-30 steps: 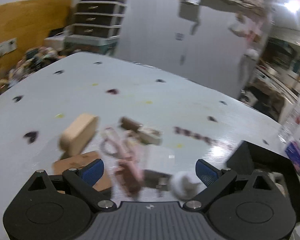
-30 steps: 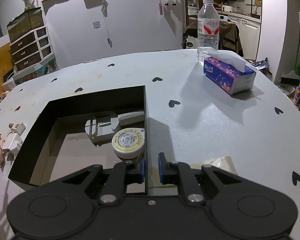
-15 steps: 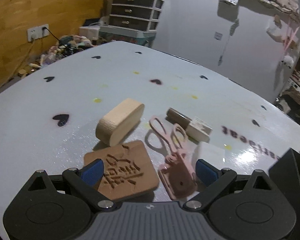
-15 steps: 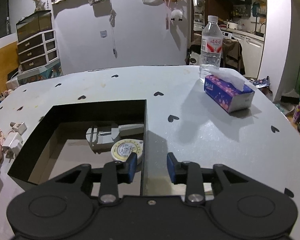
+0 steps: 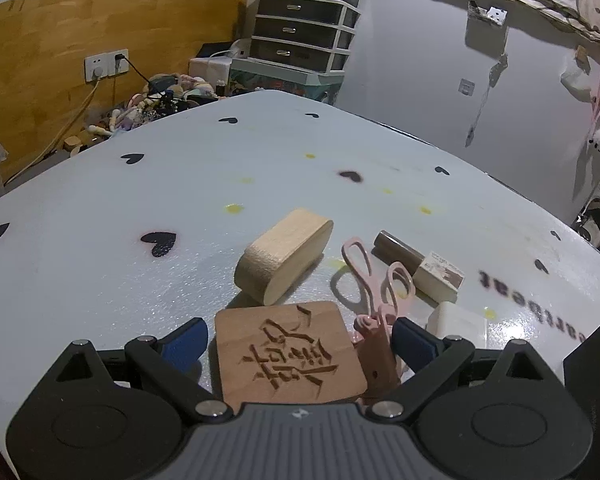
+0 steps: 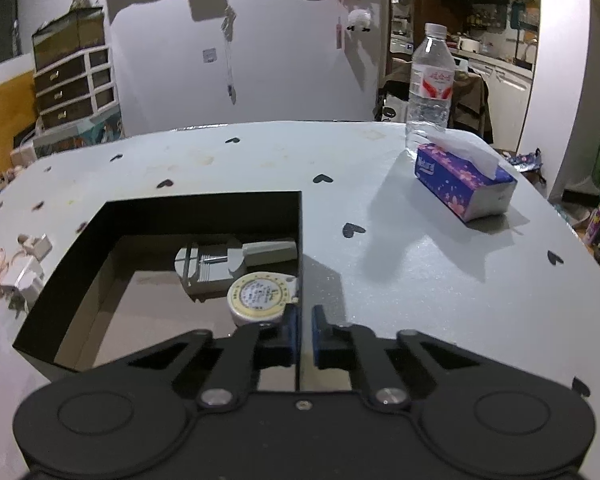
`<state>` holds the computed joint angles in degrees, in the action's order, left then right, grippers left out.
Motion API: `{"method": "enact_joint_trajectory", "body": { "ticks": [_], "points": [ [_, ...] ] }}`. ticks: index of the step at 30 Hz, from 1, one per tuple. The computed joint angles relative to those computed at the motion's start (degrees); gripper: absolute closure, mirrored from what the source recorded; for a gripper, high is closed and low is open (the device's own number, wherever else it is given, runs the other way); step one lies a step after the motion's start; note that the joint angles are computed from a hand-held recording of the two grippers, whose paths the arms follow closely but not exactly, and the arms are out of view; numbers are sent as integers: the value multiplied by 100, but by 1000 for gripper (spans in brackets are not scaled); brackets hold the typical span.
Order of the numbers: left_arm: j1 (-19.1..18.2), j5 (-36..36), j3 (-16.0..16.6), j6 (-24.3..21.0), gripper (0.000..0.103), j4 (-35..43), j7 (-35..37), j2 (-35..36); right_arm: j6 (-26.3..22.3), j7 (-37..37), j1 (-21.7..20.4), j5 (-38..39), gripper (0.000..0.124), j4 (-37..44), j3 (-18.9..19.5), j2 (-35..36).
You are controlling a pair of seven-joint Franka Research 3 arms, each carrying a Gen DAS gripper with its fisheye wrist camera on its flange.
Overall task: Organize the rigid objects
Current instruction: 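Lower the left tool onto the carved wooden block and close on it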
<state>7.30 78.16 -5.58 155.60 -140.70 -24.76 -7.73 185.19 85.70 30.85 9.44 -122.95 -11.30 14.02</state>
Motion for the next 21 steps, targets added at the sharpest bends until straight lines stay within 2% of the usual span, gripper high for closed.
{"method": "enact_joint_trajectory", "body": {
  "ticks": [1, 2, 4, 8, 10, 15, 21],
  "points": [
    [-10, -71, -1, -16, 5, -16, 41, -22, -14, 31, 194, -56, 121, 5, -193, 11],
    [-22, -146, -8, -39, 5, -29, 97, -45, -42, 151, 571, -141, 121, 14, -585, 40],
    [-16, -131, -16, -8, 5, -96, 73, -115, -68, 281, 830, -233, 121, 25, -863, 62],
    [38, -89, -32, 39, 6, -252, -108, -277, -102, 425, 843, -341, 121, 30, -894, 55],
    [56, 12, -86, -94, 6, -328, -340, -379, -108, 511, 867, -395, 121, 32, -926, 59],
    [100, -211, -31, -33, 6, -348, -111, -335, -121, 664, 851, -505, 121, 43, -927, 68],
    [115, -241, 4, 308, 7, -129, 144, 21, -147, 822, 875, -624, 121, 56, -968, 73]
  ]
}}
